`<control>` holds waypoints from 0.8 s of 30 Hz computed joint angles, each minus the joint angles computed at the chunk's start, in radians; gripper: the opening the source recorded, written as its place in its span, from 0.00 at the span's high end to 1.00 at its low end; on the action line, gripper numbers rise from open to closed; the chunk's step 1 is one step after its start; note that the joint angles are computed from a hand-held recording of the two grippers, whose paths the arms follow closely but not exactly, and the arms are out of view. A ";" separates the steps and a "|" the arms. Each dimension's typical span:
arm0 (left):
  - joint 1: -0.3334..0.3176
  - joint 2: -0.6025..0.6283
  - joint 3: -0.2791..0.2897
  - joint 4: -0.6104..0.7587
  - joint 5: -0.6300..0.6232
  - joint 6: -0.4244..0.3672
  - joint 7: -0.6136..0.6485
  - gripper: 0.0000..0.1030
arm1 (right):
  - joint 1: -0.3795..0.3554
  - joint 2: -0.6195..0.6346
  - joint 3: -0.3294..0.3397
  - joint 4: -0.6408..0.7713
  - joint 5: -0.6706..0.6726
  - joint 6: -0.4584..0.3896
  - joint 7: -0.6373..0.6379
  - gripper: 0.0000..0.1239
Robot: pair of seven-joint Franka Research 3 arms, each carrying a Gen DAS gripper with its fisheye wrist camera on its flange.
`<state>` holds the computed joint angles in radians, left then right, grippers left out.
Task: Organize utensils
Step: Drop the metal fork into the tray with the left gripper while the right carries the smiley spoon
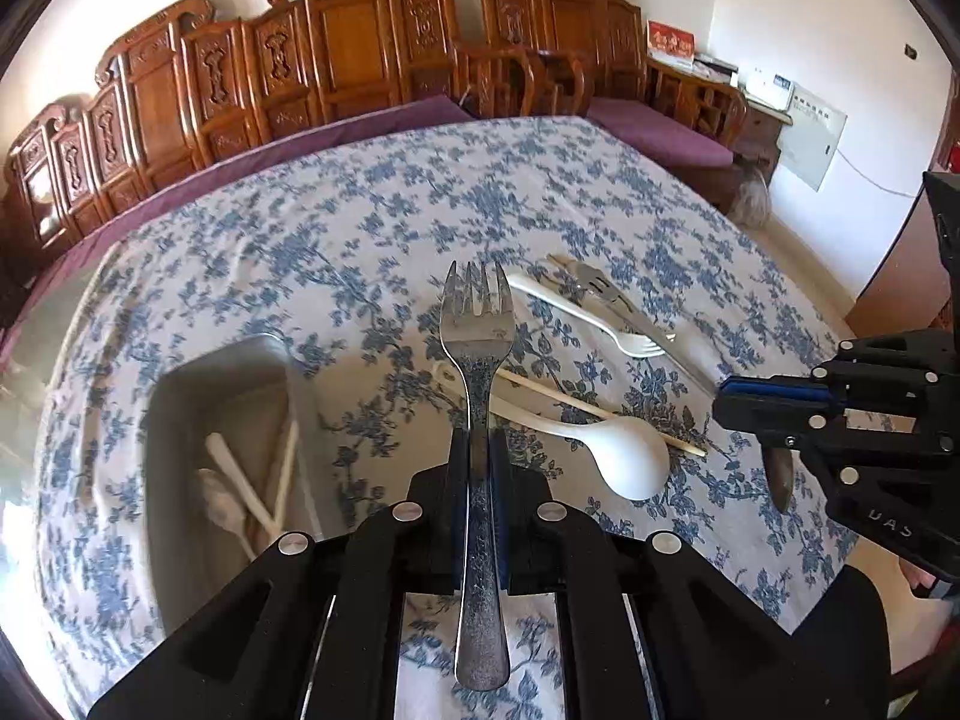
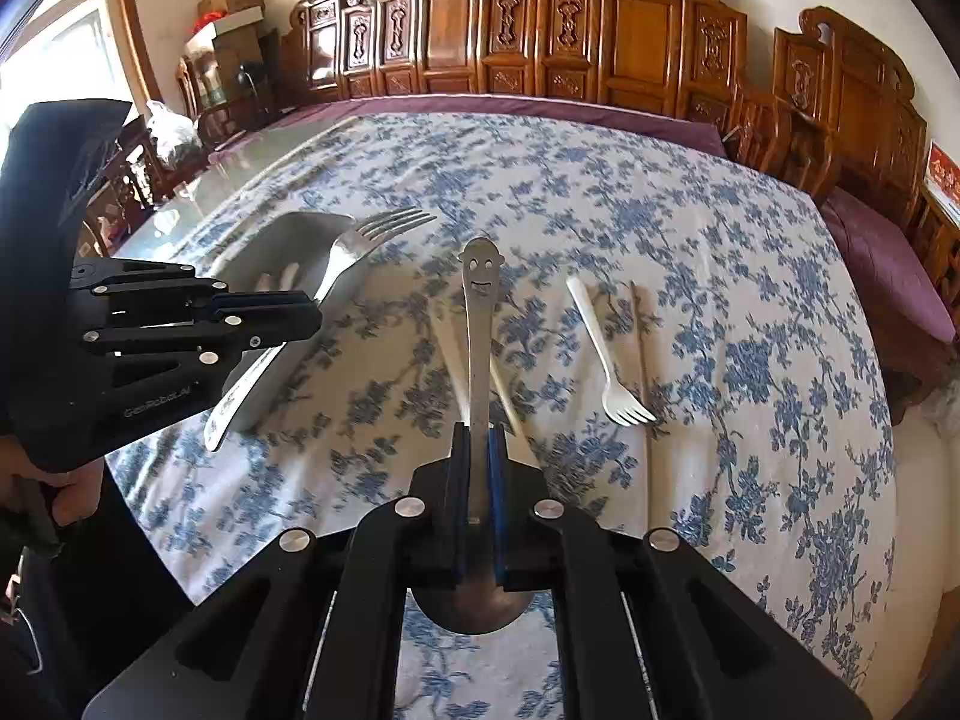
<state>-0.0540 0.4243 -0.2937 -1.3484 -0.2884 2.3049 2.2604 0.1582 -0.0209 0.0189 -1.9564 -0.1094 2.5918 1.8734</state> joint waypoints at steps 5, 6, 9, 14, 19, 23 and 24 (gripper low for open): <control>0.034 -0.032 0.001 -0.011 -0.044 0.001 0.026 0.94 | 0.015 0.016 0.010 0.037 -0.008 -0.007 0.010 0.94; 0.039 -0.034 0.003 -0.008 -0.051 -0.001 0.029 0.94 | 0.018 0.022 0.010 0.045 -0.006 -0.006 0.009 0.94; 0.055 -0.038 0.011 0.000 -0.066 -0.006 0.040 0.94 | 0.032 0.045 0.013 0.076 -0.005 -0.010 0.010 0.94; 0.070 -0.016 0.029 0.040 -0.062 -0.012 0.030 0.94 | 0.059 0.095 0.012 0.142 0.004 -0.017 0.004 0.94; 0.080 0.049 0.040 0.120 -0.027 -0.027 -0.001 0.94 | 0.080 0.143 0.005 0.199 0.022 -0.022 -0.006 0.94; 0.083 0.116 0.043 0.199 0.011 -0.046 -0.033 0.94 | 0.093 0.186 -0.002 0.247 0.041 -0.030 -0.022 0.94; 0.082 0.135 0.044 0.220 0.021 -0.052 -0.042 0.94 | 0.095 0.199 -0.003 0.261 0.047 -0.033 -0.027 0.94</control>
